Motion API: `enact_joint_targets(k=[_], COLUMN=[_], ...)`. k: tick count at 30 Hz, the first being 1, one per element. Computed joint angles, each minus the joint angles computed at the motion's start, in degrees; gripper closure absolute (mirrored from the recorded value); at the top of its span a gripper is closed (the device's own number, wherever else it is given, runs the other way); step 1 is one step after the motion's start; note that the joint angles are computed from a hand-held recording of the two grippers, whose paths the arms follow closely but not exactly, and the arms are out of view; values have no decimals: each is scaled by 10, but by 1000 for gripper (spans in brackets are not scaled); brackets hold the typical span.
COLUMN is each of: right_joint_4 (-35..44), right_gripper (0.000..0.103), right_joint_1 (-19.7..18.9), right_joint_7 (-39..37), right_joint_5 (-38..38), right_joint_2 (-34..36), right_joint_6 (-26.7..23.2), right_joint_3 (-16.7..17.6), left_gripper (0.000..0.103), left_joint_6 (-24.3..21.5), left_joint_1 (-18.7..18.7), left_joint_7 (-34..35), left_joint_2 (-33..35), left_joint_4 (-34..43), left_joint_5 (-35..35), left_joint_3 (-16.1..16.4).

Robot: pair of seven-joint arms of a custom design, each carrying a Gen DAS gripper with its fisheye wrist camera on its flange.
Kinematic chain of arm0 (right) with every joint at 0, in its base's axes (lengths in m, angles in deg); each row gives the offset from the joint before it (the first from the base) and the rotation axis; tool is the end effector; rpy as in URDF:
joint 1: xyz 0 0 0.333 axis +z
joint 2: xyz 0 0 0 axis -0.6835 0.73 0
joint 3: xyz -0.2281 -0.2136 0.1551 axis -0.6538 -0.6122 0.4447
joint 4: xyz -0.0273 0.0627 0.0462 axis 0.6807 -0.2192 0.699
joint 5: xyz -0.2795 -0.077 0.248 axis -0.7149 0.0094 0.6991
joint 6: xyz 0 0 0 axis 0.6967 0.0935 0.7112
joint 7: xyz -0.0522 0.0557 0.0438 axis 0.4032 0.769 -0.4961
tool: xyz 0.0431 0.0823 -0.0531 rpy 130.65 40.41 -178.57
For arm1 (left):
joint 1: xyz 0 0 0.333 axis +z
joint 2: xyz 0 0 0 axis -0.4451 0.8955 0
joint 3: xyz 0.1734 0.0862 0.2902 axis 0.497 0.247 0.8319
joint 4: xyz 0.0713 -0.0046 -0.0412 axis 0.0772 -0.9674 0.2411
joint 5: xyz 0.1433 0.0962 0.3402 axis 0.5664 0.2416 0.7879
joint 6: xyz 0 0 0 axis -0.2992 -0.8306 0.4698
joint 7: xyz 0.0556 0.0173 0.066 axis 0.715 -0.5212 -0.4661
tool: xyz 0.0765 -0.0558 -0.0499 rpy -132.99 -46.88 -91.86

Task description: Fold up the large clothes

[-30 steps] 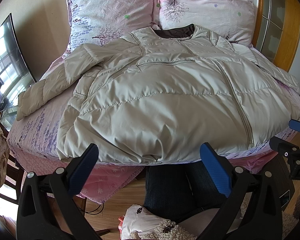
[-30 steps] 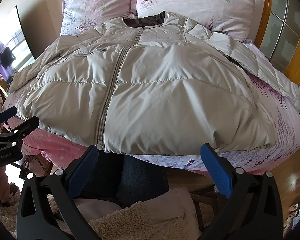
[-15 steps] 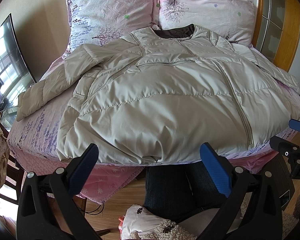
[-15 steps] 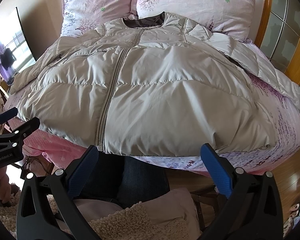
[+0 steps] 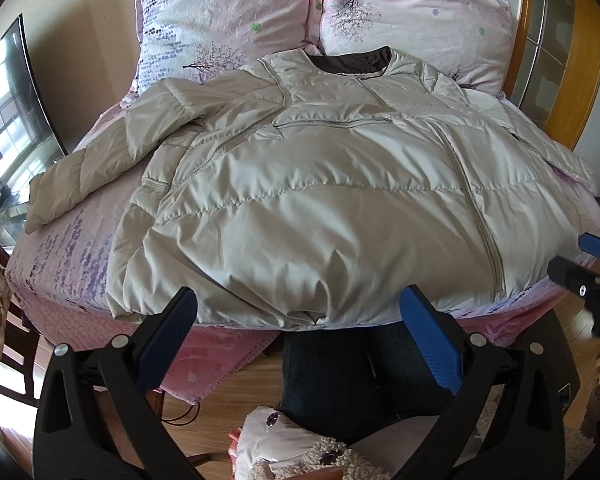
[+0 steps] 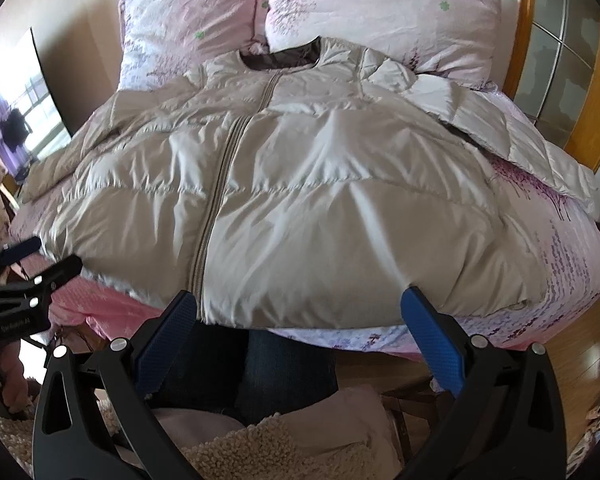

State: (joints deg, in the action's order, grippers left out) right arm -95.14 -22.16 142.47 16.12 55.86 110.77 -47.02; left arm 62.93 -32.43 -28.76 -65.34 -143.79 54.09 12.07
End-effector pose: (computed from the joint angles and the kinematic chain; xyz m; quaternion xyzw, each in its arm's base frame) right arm 0.4735 0.1933 0.4887 -0.8033 0.4934 -0.1022 0.3174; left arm 0.3607 -0.1487 0.5229 -0.7370 0.5864 -0.1991 0.2708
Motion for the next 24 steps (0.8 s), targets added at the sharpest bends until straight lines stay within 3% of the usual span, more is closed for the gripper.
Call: enact_joint_targets(k=[3,7,13,17,21,23,24], right_joint_4=[7,34,108,169,239,276,294], right_gripper=[1,1,1,1,1,2,7], right_joint_1=[2,14,-42,-93,-143,-170,-182], right_joint_7=[-16,-124,-188,-116,-11,43,68], right_joint_5=[32,170,364,387,375,387,388], right_joint_2=[4,16,58,109,174,212,231], right_joint_6=[2,-19,-91,-99,-105,-112,-114], right_joint_3=[-8,-32,-51,-52,-52,-50,-49], left_gripper=[2,2,2,2,2,2,2], left_joint_6=[-3,6,61,177,170,179,187], left_joint_1=[0,-3,18,69,89,75,70], left_joint_7=[-1,6,-3,-29,-23,-7,1], left_joint_2=[0,0,-18,-41,-39,-30,-28], left_joint_4=[3,1,-17,-55,-52,-55,-60], left_joint_5=[0,0,6,24,-13,-55,-73], left_joint_3=[0,5,16,28,53,97,114])
